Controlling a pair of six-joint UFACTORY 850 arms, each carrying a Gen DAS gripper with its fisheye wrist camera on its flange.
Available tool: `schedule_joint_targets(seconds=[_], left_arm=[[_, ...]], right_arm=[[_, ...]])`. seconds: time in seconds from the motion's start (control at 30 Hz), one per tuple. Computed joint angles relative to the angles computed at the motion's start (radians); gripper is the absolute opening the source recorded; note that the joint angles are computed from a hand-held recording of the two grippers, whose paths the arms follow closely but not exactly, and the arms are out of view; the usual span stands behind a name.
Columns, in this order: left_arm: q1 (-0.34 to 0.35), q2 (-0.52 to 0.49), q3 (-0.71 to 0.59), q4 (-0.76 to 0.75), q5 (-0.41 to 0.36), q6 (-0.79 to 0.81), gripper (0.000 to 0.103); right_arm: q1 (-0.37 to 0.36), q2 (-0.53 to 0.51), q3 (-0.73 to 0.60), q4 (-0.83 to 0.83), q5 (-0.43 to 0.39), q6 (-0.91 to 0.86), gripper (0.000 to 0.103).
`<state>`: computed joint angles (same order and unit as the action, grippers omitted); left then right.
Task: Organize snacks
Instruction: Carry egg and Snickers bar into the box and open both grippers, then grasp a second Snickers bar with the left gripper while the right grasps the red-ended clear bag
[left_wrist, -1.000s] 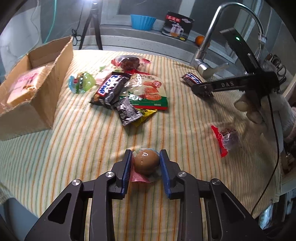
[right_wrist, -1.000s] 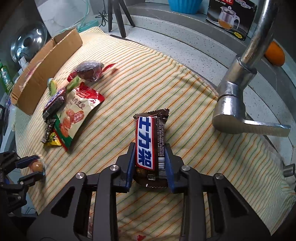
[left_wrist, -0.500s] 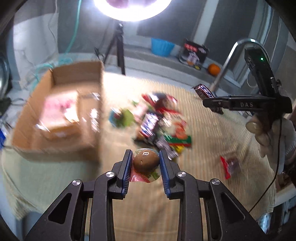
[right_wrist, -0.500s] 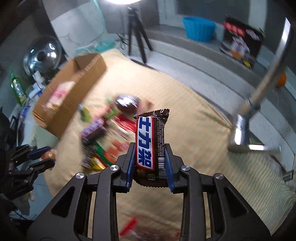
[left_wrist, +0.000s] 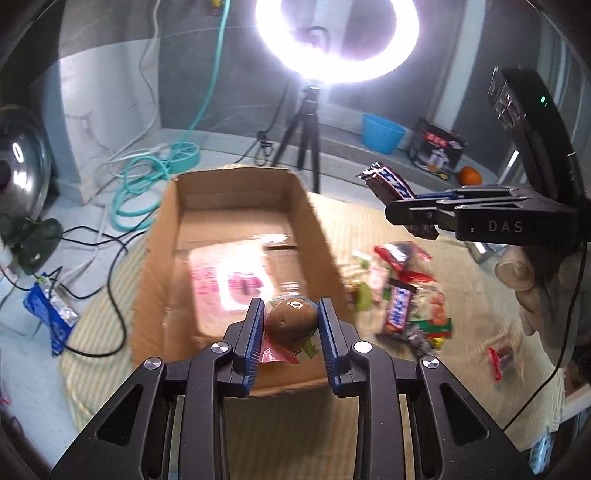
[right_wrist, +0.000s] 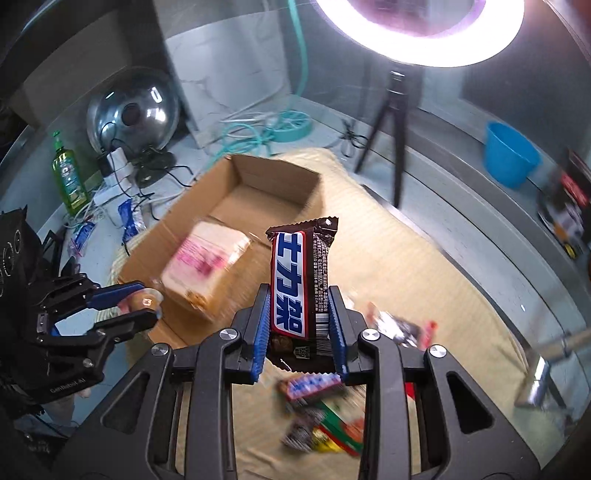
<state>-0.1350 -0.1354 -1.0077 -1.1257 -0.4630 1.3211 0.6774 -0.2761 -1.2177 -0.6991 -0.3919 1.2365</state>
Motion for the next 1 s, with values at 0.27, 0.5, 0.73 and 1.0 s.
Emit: schedule_joint_targets(seconds=[0.27,0.5,0.73,1.0], left_arm=[[0.037,-0.048,-0.046,0.021,-0.006,-0.005,0.027],[0.049,-0.072,-0.076,0.03,-0.02,-0.004,0.027],[0.048,-0.078,-0.09,0.071,-0.019,-0.046,0.043],[0.048,-0.066,-0.083,0.048,-0.028,-0.034,0.047]], right_arm=[[-0.001,-0.133,-0.171,0.106,-0.022,-0.172,0.03],[0.0,-0.2,-0.263,0.157,-0.037,-0.25,0.03],[0.016,-0.197,-0.273,0.045,-0.05,-0.148,0.066],[0.022,-0.133,-0.205,-0.051,-0.062,-0.016,0.079]])
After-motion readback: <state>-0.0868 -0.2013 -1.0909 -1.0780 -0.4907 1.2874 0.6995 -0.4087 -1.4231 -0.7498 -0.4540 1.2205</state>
